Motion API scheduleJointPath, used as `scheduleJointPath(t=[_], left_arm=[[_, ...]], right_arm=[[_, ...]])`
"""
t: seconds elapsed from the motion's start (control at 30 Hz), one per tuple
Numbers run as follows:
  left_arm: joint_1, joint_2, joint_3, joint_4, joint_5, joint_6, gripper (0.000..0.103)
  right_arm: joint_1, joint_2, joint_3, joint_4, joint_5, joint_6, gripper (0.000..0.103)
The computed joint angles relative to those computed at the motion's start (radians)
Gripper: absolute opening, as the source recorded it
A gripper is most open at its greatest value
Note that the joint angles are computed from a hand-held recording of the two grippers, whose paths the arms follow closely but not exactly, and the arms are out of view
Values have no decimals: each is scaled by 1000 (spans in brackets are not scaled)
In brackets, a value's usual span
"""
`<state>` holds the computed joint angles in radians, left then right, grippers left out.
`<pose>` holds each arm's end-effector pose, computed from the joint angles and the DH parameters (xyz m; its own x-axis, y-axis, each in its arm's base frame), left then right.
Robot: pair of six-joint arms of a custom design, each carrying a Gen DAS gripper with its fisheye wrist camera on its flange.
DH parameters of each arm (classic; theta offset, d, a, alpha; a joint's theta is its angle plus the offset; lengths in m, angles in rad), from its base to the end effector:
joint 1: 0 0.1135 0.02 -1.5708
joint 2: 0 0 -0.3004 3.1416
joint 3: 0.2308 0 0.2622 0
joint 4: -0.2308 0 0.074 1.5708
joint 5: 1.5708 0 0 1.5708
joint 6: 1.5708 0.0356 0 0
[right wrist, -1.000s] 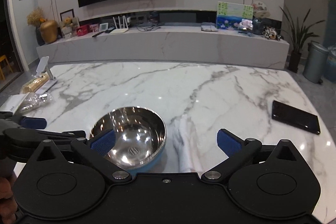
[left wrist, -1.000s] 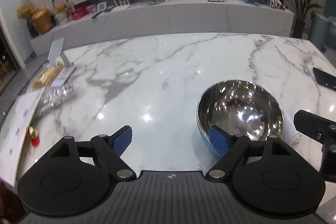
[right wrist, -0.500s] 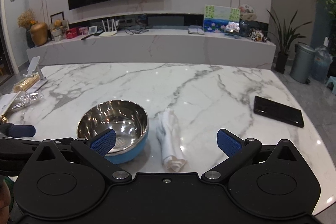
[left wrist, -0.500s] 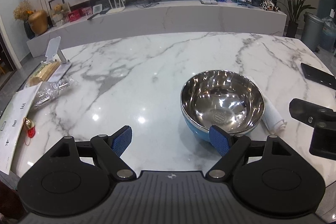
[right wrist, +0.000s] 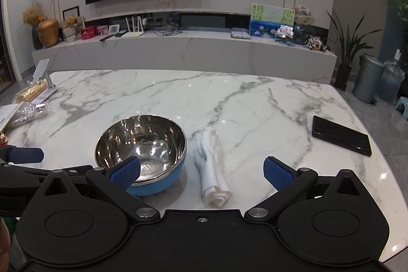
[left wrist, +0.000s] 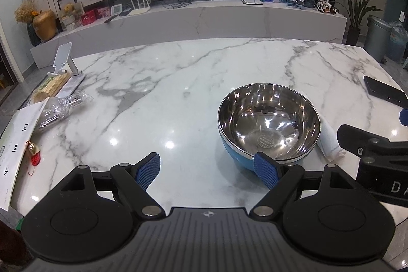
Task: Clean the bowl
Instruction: 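Set the white cloth down beside the bowl with the right gripper and withdraw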
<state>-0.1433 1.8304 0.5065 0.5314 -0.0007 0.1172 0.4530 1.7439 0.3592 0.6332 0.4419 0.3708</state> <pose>0.2916 -0.0420 0.0929 -0.6833 0.2167 -0.6972 0.2238 0.9711 0.0826 0.2364 0.0981 0.0972 -0.6137 0.0656 -0.7868 0.1156 0.9933 -0.0074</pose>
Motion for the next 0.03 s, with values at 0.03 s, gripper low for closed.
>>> scheduleJointPath(t=[0.03], left_arm=[[3, -1, 3, -7, 7, 4, 80]], right_arm=[[1, 0, 1, -2, 1, 1, 102]])
